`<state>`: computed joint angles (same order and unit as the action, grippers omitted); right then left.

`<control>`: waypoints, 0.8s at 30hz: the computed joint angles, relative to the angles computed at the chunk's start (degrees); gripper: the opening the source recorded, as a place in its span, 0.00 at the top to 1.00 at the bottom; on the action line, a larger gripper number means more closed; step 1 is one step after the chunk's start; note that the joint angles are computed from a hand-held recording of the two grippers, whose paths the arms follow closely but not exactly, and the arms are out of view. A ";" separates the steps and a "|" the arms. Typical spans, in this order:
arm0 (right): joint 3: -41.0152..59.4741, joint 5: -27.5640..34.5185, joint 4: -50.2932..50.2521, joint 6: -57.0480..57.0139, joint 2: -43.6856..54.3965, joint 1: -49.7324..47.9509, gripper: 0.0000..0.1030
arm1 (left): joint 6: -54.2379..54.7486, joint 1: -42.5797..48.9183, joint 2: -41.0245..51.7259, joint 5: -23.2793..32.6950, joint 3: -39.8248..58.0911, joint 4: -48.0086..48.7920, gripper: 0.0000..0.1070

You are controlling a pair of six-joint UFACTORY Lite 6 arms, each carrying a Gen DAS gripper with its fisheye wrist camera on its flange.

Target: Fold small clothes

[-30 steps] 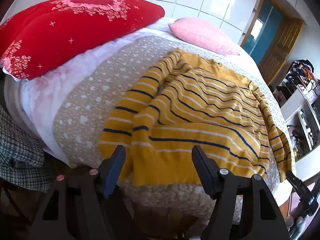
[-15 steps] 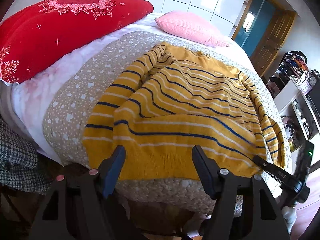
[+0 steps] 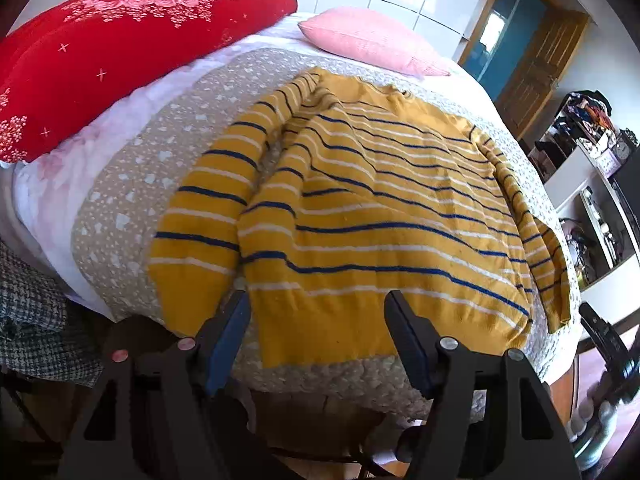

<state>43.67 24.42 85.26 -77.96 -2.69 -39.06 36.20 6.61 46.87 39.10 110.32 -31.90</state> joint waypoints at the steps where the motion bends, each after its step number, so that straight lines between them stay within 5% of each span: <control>1: 0.86 -0.44 1.89 -2.66 1.60 0.45 0.35 | 0.16 -0.22 -0.21 -0.24 -0.42 0.11 0.36; 5: 3.29 -6.34 14.65 -16.74 7.81 6.37 0.32 | 0.39 -0.77 -0.62 -0.67 -1.23 0.88 0.36; 7: 4.88 -9.80 21.96 -23.47 10.39 9.75 0.38 | -0.27 -0.85 -0.40 -0.79 -0.94 1.66 0.36; 8: 6.19 -10.62 22.11 -23.24 11.78 10.35 0.75 | -0.64 -0.72 -0.17 -0.61 -0.57 2.08 0.36; 9: 7.67 -9.04 19.86 -20.61 13.70 9.12 0.88 | -0.98 -0.74 -0.11 -0.56 -0.39 2.39 0.36; 12: 11.28 3.37 8.46 -5.91 15.08 -1.41 0.88 | -1.51 -0.43 0.04 -0.80 0.07 3.17 0.36; 16: 22.12 11.18 -0.60 6.57 21.19 -15.83 0.89 | -1.88 -0.22 0.94 -0.24 1.78 3.36 0.36; 24: 59.34 12.15 -31.44 43.51 45.07 -23.66 0.93 | -3.70 -1.38 8.26 4.18 15.21 3.46 0.36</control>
<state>103.01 36.57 53.82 -34.45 42.37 -62.71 32.49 5.23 55.13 43.28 125.52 -28.44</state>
